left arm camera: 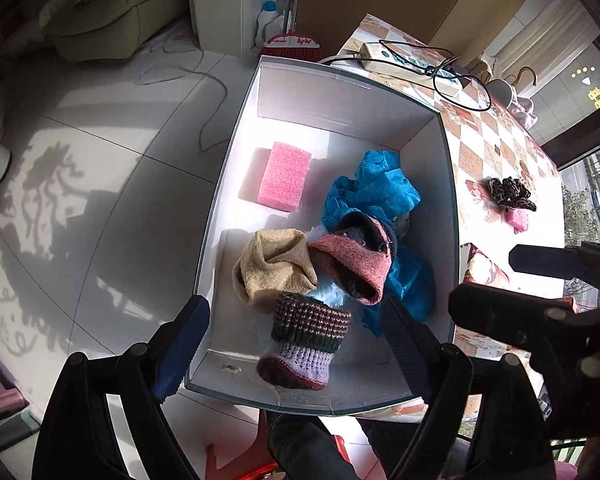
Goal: Organize soft objects
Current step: 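Lower the hat and sock into the box and open both tools, then move both tools back over the leopard scrunchie and pink sponge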
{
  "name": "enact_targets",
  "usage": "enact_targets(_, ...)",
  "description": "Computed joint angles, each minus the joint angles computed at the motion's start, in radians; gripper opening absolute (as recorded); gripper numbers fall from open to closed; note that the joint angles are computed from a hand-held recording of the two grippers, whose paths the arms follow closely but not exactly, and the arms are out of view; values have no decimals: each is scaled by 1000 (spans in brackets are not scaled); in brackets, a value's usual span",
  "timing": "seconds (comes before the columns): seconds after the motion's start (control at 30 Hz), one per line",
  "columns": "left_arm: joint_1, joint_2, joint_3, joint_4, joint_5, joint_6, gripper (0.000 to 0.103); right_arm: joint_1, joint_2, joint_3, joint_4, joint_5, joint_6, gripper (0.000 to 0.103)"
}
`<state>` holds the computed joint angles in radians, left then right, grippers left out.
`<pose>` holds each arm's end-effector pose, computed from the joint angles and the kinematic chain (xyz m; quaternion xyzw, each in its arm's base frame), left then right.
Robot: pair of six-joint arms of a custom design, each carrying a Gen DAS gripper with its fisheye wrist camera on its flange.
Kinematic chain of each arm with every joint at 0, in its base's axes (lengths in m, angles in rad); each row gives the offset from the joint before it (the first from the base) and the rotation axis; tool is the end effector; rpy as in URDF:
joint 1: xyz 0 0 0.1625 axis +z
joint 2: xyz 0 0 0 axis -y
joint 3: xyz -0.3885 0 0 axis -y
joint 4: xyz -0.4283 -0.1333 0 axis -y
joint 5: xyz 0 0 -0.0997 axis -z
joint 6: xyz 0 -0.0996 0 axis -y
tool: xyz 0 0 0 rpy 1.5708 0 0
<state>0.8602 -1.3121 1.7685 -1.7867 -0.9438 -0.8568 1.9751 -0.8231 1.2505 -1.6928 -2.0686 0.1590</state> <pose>-0.2209 -0.5506 0.2472 -0.0321 0.9446 -0.1353 0.2974 0.3631 -0.6307 0.1564 0.1544 -0.9461 -0.0739 0.2749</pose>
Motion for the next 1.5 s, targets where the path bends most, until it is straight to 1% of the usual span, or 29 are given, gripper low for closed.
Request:
enact_targets(0.07,4,-9,8,-39,-17,9,103,-8,-8,1,1,12,20,85)
enact_targets(0.2,2,-12,14,-92,-23,25,103,-19,-26,7,-2,24,42,85)
enact_targets(0.43,-6,38,-38,-85,-29,81,103,-35,-69,23,-26,25,63,85)
enact_targets(0.57,-15,92,-89,-71,-41,133,103,-56,-119,48,-47,19,100,85)
enact_targets(0.7,-27,153,-142,-72,-59,198,103,-87,-184,79,-64,8,155,85)
enact_targets(0.93,-48,300,-275,-65,-101,309,103,-147,-322,118,-41,-34,250,85)
enact_targets(1.03,-55,375,-349,-52,-118,351,103,-180,-377,123,-7,-55,297,85)
enact_targets(1.2,-61,539,-521,-2,-129,414,103,-247,-467,154,-2,-48,345,85)
enact_targets(1.33,-62,688,-689,56,-131,449,103,-300,-518,174,7,-39,353,85)
enact_targets(1.43,-56,816,-843,106,-147,465,103,-342,-547,190,16,-30,349,85)
enact_targets(1.5,-52,910,-959,141,-142,478,103,-370,-562,198,24,-24,349,85)
